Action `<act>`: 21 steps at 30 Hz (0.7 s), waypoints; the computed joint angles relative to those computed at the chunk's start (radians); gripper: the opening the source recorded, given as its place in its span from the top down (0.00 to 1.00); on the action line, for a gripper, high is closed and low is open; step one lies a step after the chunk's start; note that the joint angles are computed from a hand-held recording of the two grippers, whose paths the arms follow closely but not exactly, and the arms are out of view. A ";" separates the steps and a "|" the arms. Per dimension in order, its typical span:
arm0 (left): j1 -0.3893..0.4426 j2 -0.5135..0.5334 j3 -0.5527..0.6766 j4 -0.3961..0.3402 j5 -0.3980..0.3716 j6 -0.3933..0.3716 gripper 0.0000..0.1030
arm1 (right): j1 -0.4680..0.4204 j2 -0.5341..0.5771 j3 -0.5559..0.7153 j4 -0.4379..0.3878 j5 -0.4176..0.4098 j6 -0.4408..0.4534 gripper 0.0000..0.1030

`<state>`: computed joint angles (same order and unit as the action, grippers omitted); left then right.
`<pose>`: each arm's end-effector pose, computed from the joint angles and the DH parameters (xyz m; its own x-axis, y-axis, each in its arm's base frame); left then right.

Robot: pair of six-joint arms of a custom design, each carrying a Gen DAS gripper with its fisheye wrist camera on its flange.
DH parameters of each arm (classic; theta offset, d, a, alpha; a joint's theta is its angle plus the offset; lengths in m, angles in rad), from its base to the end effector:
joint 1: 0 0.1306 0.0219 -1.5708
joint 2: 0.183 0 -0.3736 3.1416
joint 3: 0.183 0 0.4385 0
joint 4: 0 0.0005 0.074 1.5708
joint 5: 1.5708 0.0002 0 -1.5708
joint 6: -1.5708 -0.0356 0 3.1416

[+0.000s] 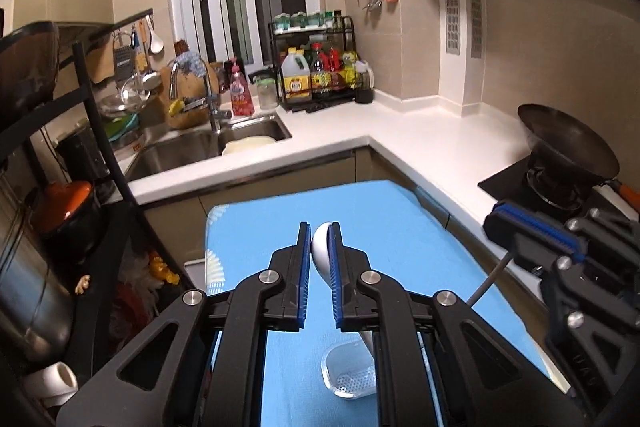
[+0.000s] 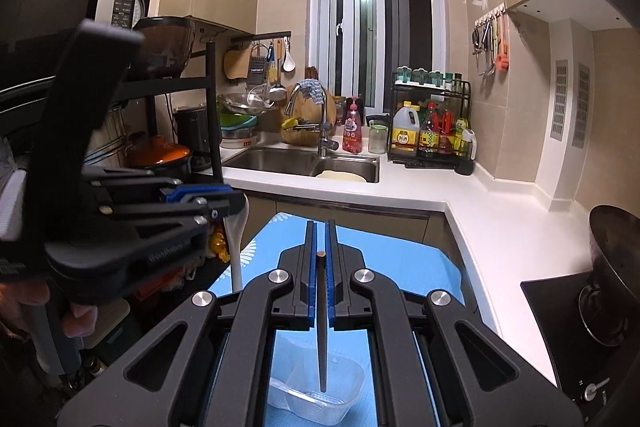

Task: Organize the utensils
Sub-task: 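Lift the spoon and chopstick and lower both into the clear plastic container, then open both tools to release the spoon and chopstick in the container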

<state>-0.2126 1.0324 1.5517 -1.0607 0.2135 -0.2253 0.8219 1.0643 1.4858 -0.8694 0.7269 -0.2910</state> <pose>0.3558 -0.0850 0.6422 -0.4053 0.3109 -0.8597 0.4866 0.8695 0.0850 0.2858 0.2720 0.6205 -0.3225 -0.0320 -0.9460 -0.0490 0.9987 -0.0171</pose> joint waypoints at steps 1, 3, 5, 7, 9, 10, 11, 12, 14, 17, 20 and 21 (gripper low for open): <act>0.002 0.000 0.010 0.006 0.006 0.003 0.91 | 0.000 0.000 0.001 0.005 0.001 0.004 0.96; 0.001 0.001 0.024 0.019 0.004 0.005 0.91 | -0.003 -0.001 0.001 0.013 0.002 0.013 0.96; -0.007 -0.002 0.023 0.036 -0.013 0.003 0.91 | -0.003 -0.002 0.000 0.022 0.006 0.017 0.96; -0.021 -0.015 0.001 0.073 -0.053 -0.005 0.91 | -0.007 -0.003 -0.001 0.025 0.002 0.019 0.96; -0.034 -0.027 -0.028 0.104 -0.085 -0.018 0.91 | -0.007 -0.003 0.000 0.023 0.000 0.018 0.96; -0.043 -0.034 -0.046 0.123 -0.108 -0.029 0.91 | -0.008 -0.002 0.000 0.018 -0.003 0.014 0.96; -0.052 -0.042 -0.069 0.142 -0.126 -0.043 0.91 | -0.011 -0.003 -0.003 0.016 -0.007 0.009 0.96; -0.055 -0.044 -0.078 0.144 -0.128 -0.048 0.91 | -0.013 -0.004 -0.007 0.014 -0.012 0.003 0.96; -0.057 -0.049 -0.108 0.148 -0.122 -0.051 0.91 | -0.019 -0.006 -0.014 0.007 -0.025 -0.012 0.96; -0.055 -0.053 -0.138 0.135 -0.109 -0.048 0.91 | -0.021 -0.010 -0.027 0.006 -0.033 -0.027 0.96; -0.044 -0.059 -0.161 0.134 -0.104 -0.047 0.91 | -0.017 -0.017 -0.044 0.005 -0.032 -0.041 0.96; -0.041 -0.062 -0.168 0.135 -0.104 -0.045 0.91 | -0.017 -0.020 -0.050 0.005 -0.034 -0.046 0.96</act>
<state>-0.2535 0.9706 1.3836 -0.9254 0.1098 -0.2701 0.8054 1.0445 1.4358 -0.8648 0.6928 -0.3375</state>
